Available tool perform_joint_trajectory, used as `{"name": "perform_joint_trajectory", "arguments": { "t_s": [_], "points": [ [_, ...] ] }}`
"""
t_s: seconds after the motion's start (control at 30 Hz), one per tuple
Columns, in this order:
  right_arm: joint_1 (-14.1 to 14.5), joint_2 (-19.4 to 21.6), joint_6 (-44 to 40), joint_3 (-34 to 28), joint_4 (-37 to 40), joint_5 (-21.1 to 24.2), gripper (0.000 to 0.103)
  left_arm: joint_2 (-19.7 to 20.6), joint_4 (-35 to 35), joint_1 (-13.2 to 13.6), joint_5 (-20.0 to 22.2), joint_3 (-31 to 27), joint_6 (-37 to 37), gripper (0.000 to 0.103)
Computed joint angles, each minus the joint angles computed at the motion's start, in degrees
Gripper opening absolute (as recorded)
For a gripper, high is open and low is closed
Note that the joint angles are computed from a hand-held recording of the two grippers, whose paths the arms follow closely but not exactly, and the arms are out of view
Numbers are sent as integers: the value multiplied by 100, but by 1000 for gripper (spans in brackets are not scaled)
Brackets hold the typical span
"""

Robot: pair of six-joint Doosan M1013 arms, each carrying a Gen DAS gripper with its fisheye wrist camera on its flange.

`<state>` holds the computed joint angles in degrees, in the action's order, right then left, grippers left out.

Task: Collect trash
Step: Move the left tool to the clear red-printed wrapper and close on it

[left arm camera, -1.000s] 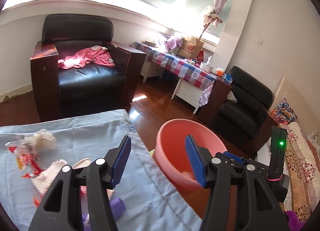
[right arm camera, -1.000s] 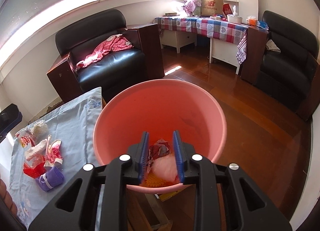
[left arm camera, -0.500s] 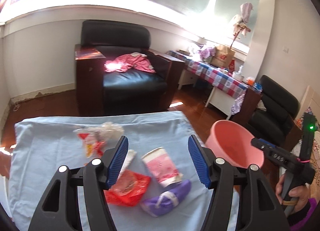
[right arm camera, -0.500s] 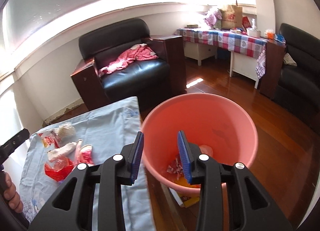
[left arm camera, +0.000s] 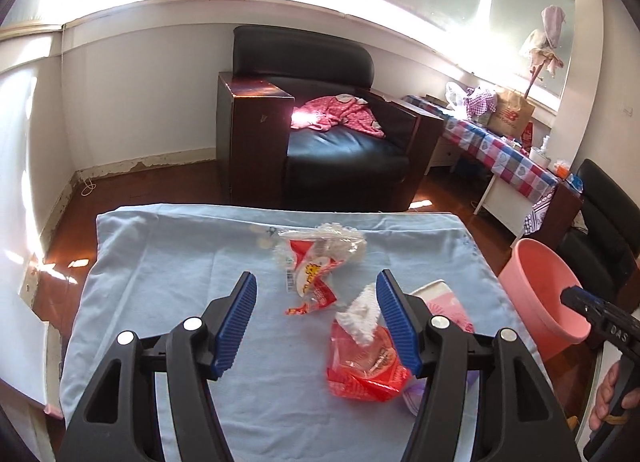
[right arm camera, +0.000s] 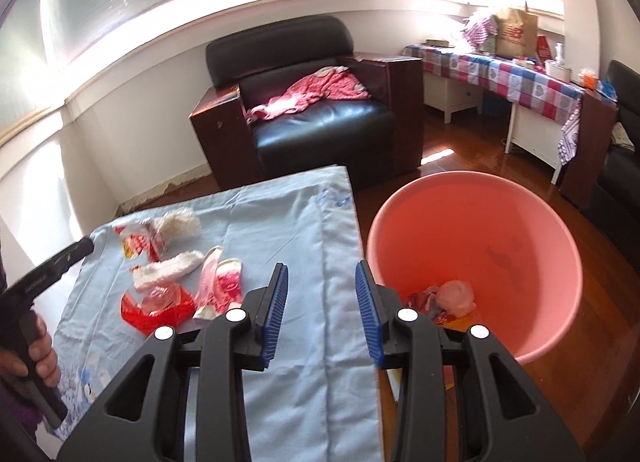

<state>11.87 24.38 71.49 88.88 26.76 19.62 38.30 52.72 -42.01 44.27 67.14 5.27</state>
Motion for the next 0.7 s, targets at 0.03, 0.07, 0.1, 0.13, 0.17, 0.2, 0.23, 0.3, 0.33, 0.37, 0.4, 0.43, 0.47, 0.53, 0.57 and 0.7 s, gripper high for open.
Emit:
{"name": "perform_joint_trajectory", "arguments": {
  "t_s": [0.03,0.07,0.1,0.13,0.17,0.2,0.23,0.3,0.33,0.37,0.4,0.43,0.47,0.53,0.57,0.7],
  "points": [
    [5,15,-147,-10,119,54,36,30,-33,26,6,-40,43,61],
    [5,28,-299,-28,262,127,36,62,-61,53,-10,-84,85,61],
    [6,39,-445,-38,401,198,36,90,-100,84,-40,-116,137,61],
    [9,59,-585,-68,529,292,36,131,-200,123,-72,-173,241,61],
    [15,78,-699,-96,620,372,36,170,-331,156,-84,-227,355,61],
    [24,88,-781,-108,677,420,36,198,-419,183,-99,-255,416,61],
    [32,102,-865,-129,720,482,36,232,-497,213,-129,-294,480,61],
    [60,133,-969,-170,753,581,36,327,-661,261,-131,-406,644,61],
    [71,150,-982,-188,756,619,36,360,-750,283,-144,-443,725,60],
    [77,172,-994,-219,769,688,36,390,-798,301,-181,-465,780,56],
    [84,197,-995,-254,782,762,36,419,-821,312,-184,-489,832,48],
    [82,220,-1039,-288,863,868,36,460,-905,322,-148,-540,960,43],
    [77,239,-1093,-314,958,951,36,487,-1009,335,-136,-575,1078,34],
    [71,302,-1196,-409,1149,1169,36,510,-1148,358,-160,-588,1176,17],
    [76,333,-1211,-458,1190,1265,36,505,-1178,367,-195,-565,1162,12],
    [107,439,-1295,-620,1353,1570,36,412,-966,358,-359,-373,894,5]
  ]
}}
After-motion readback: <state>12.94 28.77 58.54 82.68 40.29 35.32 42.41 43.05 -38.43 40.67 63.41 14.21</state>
